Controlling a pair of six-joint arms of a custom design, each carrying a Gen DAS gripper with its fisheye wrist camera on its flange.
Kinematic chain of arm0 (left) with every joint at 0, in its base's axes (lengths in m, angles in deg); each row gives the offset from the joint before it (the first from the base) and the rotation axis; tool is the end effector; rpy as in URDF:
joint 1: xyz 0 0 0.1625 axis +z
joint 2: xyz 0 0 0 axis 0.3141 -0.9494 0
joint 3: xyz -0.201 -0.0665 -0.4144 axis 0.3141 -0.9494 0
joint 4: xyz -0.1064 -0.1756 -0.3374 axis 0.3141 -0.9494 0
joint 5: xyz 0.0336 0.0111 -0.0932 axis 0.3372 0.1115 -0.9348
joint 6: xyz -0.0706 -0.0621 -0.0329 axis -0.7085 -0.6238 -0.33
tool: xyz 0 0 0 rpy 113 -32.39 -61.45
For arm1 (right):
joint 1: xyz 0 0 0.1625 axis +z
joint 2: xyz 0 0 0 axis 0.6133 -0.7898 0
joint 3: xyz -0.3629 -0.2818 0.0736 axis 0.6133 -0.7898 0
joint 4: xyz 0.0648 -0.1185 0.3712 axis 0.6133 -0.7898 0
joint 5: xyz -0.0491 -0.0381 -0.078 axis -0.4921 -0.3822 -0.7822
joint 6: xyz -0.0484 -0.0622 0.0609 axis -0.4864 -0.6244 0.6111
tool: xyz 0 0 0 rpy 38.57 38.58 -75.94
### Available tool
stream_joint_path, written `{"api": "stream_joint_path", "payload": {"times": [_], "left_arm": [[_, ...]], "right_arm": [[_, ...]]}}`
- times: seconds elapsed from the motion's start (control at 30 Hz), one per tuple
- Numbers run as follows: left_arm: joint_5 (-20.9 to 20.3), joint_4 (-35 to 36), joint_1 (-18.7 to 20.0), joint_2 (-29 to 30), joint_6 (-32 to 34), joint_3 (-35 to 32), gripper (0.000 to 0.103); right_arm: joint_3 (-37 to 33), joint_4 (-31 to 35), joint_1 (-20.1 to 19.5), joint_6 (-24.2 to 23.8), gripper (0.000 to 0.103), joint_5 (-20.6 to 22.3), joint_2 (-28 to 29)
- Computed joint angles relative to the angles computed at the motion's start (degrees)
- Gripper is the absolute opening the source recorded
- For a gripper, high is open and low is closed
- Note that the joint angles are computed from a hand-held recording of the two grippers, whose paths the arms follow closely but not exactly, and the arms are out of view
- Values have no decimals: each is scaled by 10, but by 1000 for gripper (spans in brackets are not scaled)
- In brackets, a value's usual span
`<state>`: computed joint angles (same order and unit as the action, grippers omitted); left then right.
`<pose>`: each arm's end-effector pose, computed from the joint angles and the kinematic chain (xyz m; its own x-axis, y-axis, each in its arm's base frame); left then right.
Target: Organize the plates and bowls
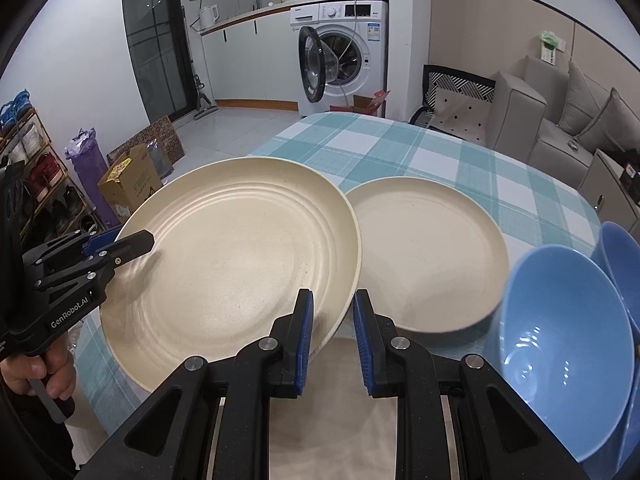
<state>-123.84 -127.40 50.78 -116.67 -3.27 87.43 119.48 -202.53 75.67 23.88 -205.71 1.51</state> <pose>-0.0743 -0.7260 0.3339 -0.7421 0.1795 -0.6459 0.5904 0.6314 -0.5028 0.4240 -0.7911 -0.0045 -0.6912 -0.3022 0.6565 -0.6075 0.7350 -0.3012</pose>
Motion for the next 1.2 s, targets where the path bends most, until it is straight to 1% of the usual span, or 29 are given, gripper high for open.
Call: {"api": "stream_joint_path", "payload": {"times": [0.23,0.4,0.63,0.83,1.0,1.2], "left_arm": [[0,-13,-21,-4,25,25,22],[-2,-19,-30,-10,31,41,22],[4,-16,-40,-11,29,56,22],[4,-12,-43,-10,29,65,22],[10,-8,-47,-9,33,72,22],[7,4,-49,-10,35,78,22]], "right_arm": [[127,-77,3,10,21,-16,-62],[182,-108,5,19,21,-22,-91],[226,-134,7,27,21,-30,-114],[249,-142,6,36,21,-36,-126],[263,-138,4,44,21,-46,-132],[283,-141,1,55,21,-51,-141]]}}
